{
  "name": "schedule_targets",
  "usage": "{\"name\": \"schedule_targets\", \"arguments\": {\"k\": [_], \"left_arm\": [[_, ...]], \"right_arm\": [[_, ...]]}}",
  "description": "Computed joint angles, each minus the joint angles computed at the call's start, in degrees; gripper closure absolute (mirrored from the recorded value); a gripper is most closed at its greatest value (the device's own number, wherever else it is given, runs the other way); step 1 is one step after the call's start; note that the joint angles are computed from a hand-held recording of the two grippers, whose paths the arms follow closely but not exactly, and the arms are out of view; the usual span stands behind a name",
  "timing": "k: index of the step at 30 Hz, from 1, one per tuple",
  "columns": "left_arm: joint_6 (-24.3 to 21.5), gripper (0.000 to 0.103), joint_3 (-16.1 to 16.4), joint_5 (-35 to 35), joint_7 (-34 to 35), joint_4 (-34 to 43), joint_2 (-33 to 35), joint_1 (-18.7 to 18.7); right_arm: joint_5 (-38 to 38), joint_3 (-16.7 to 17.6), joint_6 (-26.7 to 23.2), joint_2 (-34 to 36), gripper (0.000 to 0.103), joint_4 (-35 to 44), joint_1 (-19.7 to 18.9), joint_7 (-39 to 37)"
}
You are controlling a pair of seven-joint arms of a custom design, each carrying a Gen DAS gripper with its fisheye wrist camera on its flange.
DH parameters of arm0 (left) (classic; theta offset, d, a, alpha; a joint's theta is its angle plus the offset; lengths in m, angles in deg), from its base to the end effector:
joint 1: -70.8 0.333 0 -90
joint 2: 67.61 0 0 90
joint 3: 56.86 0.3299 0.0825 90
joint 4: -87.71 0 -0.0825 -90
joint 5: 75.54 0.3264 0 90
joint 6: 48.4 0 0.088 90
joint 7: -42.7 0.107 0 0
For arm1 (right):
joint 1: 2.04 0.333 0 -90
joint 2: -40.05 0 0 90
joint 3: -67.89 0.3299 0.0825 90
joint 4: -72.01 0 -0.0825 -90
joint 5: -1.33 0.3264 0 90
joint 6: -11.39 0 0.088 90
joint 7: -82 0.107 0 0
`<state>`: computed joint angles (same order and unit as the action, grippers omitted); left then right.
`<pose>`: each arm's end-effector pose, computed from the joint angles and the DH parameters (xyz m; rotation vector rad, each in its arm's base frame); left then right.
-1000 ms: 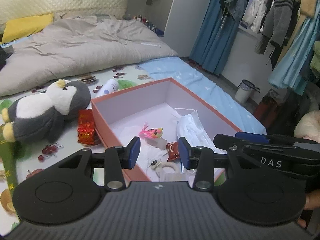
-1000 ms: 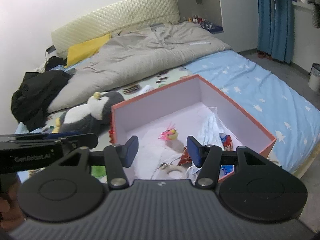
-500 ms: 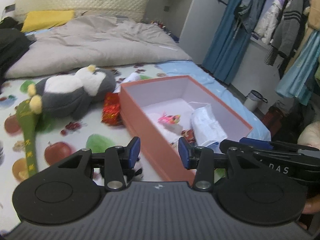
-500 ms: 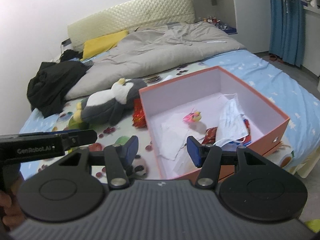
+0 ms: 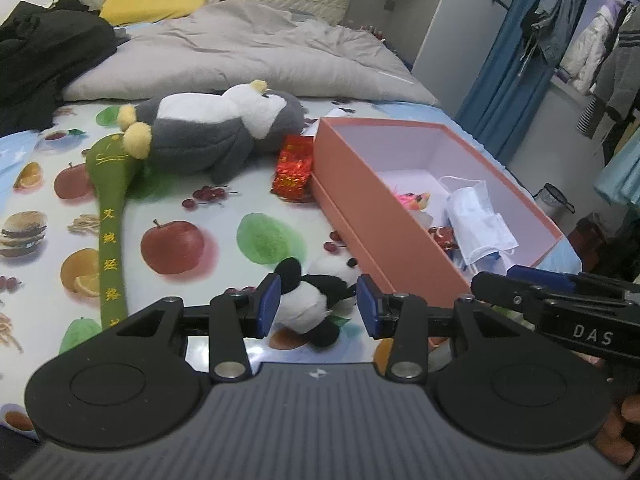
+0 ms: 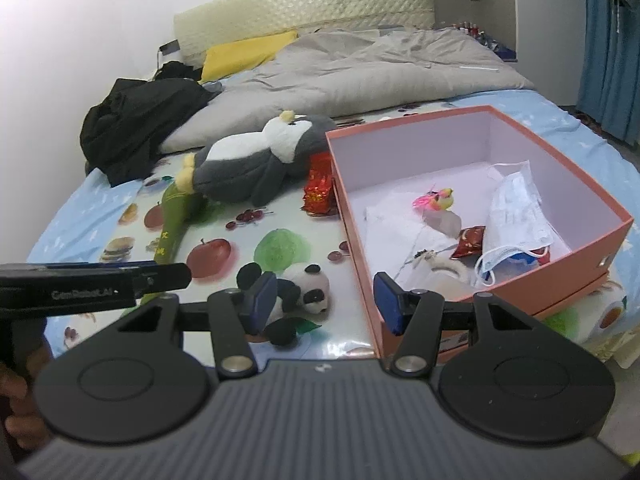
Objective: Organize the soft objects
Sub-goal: 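Withdraw both open grippers from the box toward the small panda plush, then grasp the small black-and-white panda plush with the left gripper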
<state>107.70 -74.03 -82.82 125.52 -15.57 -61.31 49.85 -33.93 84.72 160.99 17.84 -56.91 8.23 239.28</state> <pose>0.4734 -0.3526 0.6127 -1.4676 2.2884 -1.1545 0.3661 0.2274 0.6229 -1.4309 1.8552 -0.7183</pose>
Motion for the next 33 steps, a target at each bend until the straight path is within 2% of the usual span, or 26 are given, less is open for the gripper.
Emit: {"name": "schedule_targets", "arguments": {"k": [7, 10, 15, 19, 24, 27, 29, 31, 33], "left_arm": [[3.3, 0.055, -0.2, -2.3, 1.7, -2.4, 0.5, 0.7], [5.1, 0.041, -1.3, -7.5, 5.2, -2.7, 2.3, 1.9], [5.1, 0.041, -2.1, -10.0, 8.4, -1.0, 6.5, 3.0], [5.3, 0.041, -3.4, -12.0, 11.4, 1.2, 10.5, 4.5], [5.2, 0.041, -7.9, -18.2, 19.9, 5.0, 15.7, 8.1], [2.5, 0.041, -10.9, -23.1, 24.2, 9.0, 19.7, 10.3], [2.1, 0.041, -11.6, -25.2, 26.1, 11.0, 21.9, 10.4], [0.6, 0.042, -10.9, -25.2, 26.0, 13.0, 23.6, 9.5], [0.0, 0.046, -10.8, -25.7, 26.3, 14.1, 24.7, 9.1]], "right_arm": [[-1.3, 0.1, 2.0, 1.4, 0.047, -0.6, 0.2, 0.7], [-2.0, -0.5, 3.0, 3.2, 0.047, 0.0, 0.7, -1.8], [-0.6, -3.3, 1.9, 9.2, 0.047, 5.1, 1.9, -7.6], [-1.5, -5.2, 1.7, 15.2, 0.047, 10.9, 3.2, -9.3], [-4.2, -7.9, 0.6, 24.1, 0.047, 19.7, 6.2, -6.2], [-4.2, -10.1, -0.3, 27.2, 0.047, 23.1, 8.2, -4.7], [-3.8, -11.6, -0.2, 28.3, 0.047, 24.1, 9.4, -4.8], [-2.9, -12.6, -0.8, 29.1, 0.047, 24.7, 10.2, -5.7], [-1.7, -13.3, -0.8, 29.5, 0.047, 24.9, 10.7, -6.8]]}}
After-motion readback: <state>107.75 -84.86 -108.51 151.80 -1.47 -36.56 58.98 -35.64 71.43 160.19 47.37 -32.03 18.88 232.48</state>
